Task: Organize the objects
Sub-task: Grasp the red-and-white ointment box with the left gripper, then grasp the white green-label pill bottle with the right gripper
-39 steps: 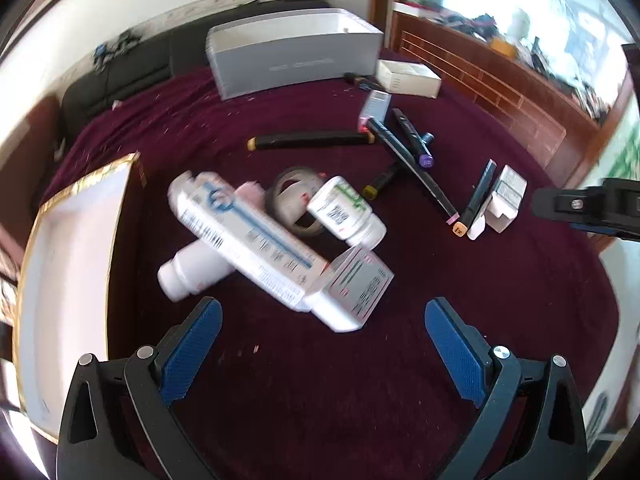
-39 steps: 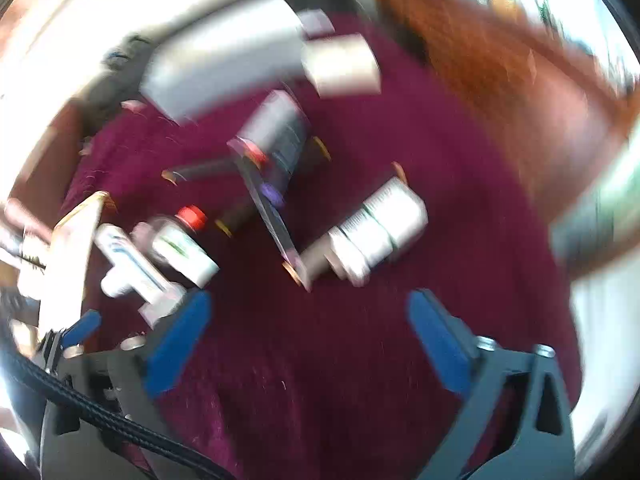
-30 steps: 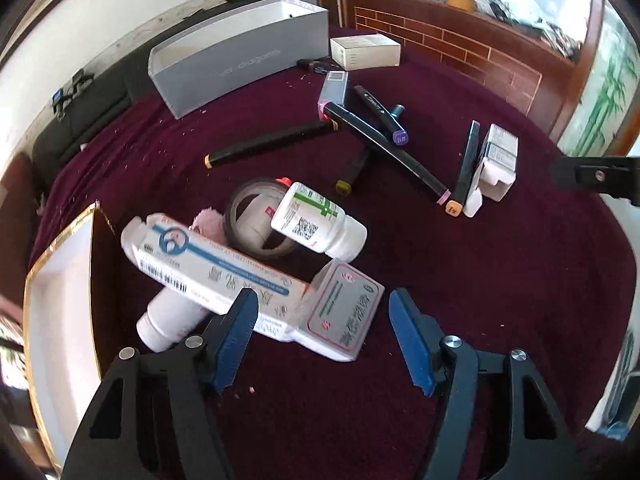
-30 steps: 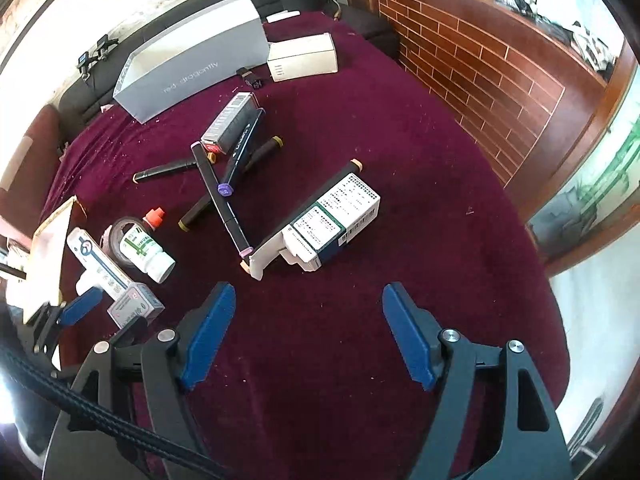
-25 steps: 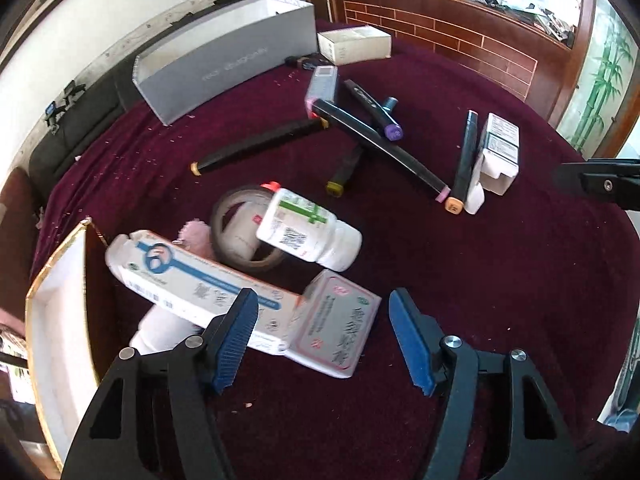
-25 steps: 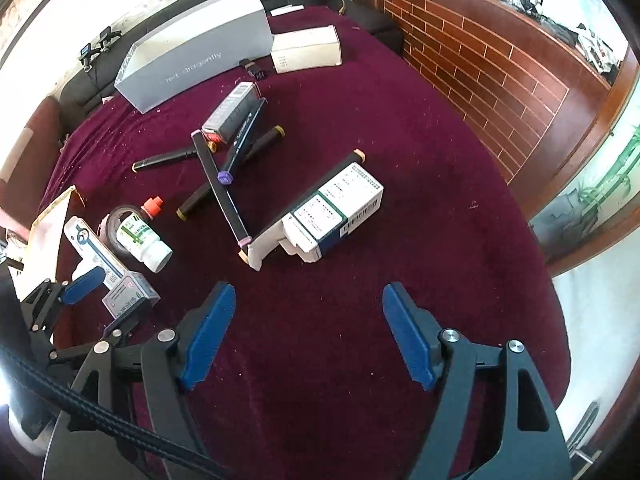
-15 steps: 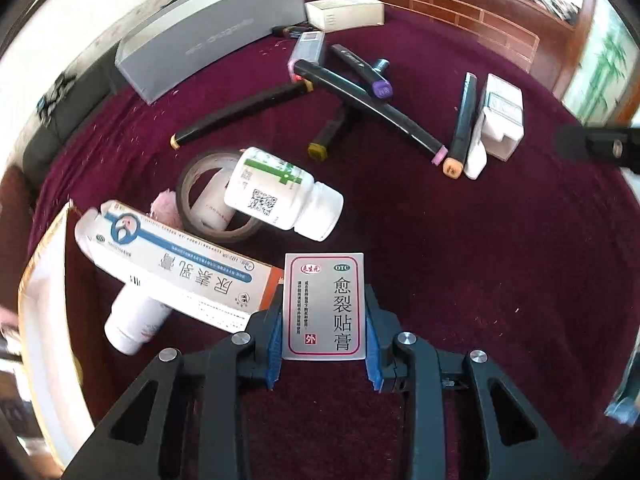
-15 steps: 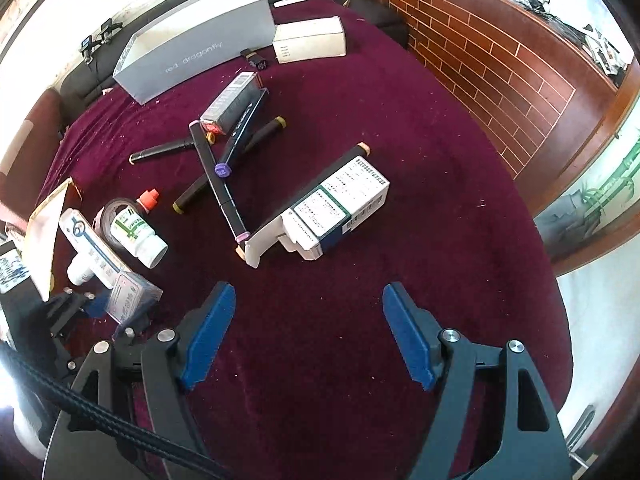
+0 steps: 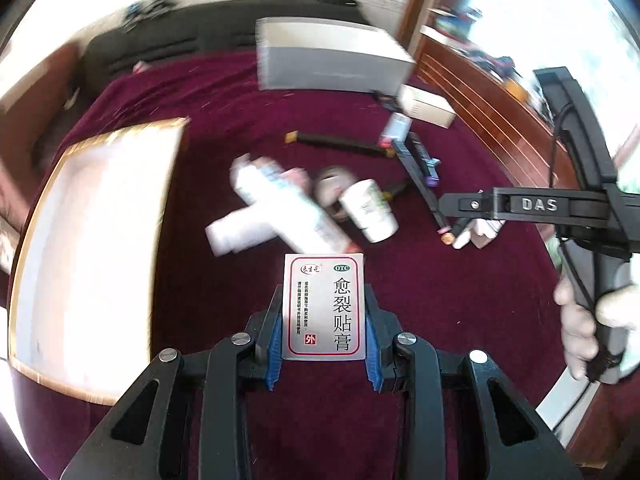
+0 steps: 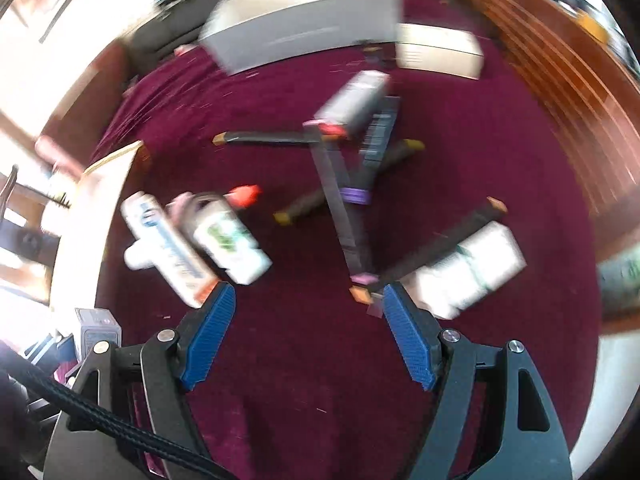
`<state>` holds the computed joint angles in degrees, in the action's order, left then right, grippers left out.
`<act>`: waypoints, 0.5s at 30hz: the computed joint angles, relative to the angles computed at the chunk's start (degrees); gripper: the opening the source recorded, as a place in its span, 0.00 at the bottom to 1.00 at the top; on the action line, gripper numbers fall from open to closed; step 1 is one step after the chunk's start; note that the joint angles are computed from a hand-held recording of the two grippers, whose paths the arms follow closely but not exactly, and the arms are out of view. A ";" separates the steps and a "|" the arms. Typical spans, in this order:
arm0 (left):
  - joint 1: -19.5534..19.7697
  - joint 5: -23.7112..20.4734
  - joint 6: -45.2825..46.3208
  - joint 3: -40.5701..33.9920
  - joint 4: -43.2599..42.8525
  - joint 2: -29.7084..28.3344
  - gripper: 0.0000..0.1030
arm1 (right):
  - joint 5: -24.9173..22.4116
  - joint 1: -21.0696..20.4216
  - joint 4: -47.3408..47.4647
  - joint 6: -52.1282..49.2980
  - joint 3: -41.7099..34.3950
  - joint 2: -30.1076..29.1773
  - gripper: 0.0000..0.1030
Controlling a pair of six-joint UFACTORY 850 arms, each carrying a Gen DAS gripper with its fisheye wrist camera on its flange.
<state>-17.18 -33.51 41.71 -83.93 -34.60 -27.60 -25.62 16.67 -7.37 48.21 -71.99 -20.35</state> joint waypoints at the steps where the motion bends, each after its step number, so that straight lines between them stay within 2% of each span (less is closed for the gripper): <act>1: 0.51 -0.01 -0.78 0.27 0.35 -0.04 0.28 | -0.16 0.14 0.90 -1.43 -1.08 -1.01 0.74; 4: 2.36 0.96 -1.52 2.55 0.22 0.95 0.28 | -1.30 0.81 3.25 -7.27 -5.62 -5.01 0.74; 8: 3.66 1.49 -2.74 4.25 -0.22 1.97 0.28 | -4.26 2.13 0.78 -10.79 -10.84 -9.61 0.74; 15: 4.51 2.21 -6.26 5.04 1.90 2.22 0.28 | -8.32 2.69 -4.05 -11.09 -16.80 -15.12 0.74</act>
